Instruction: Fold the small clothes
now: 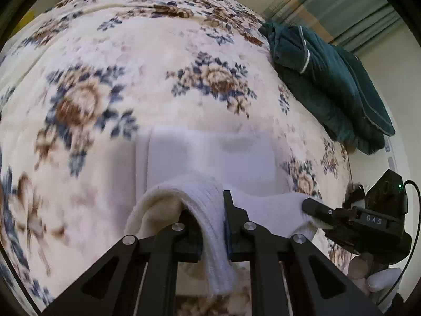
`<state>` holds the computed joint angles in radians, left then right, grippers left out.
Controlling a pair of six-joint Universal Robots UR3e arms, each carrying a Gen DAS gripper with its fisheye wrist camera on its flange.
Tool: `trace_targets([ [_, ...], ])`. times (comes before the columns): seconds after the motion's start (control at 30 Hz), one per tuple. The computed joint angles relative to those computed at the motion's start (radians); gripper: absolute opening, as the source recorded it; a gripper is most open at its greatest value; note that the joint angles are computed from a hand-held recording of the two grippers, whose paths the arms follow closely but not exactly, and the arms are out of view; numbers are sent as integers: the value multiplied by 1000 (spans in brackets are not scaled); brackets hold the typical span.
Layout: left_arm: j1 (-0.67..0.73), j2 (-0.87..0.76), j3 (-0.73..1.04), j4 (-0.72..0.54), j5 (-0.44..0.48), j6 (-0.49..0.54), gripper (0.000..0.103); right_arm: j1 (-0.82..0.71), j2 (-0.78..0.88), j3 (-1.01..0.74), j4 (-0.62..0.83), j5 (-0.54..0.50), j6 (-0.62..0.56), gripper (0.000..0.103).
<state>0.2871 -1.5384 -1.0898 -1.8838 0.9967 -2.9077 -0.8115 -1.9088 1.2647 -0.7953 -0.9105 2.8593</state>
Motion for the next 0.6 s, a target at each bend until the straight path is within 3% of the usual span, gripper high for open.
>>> trace_targets([
  [0.07, -31, -79, 69, 37, 10, -29, 10, 107, 57, 28, -192, 3, 152, 10],
  [0.2, -74, -228, 196, 84, 20, -82, 10, 195, 224, -28, -405, -21, 301, 10],
  [0.43, -102, -560, 533, 33, -42, -191, 13, 296, 493, -174, -580, -86, 430, 10],
  [0.47, -103, -608, 589, 10, -47, -204, 19, 299, 516, -189, -576, -89, 432, 10],
  [0.53, -81, -632, 576, 35, -119, -232, 42, 311, 605, -258, -553, -99, 443, 14],
  [0.57, -66, -621, 534, 87, -143, -267, 68, 308, 617, -263, -546, -95, 443, 14],
  [0.6, -50, -604, 483, 137, -179, -295, 70, 307, 653, -294, -523, -89, 445, 16],
])
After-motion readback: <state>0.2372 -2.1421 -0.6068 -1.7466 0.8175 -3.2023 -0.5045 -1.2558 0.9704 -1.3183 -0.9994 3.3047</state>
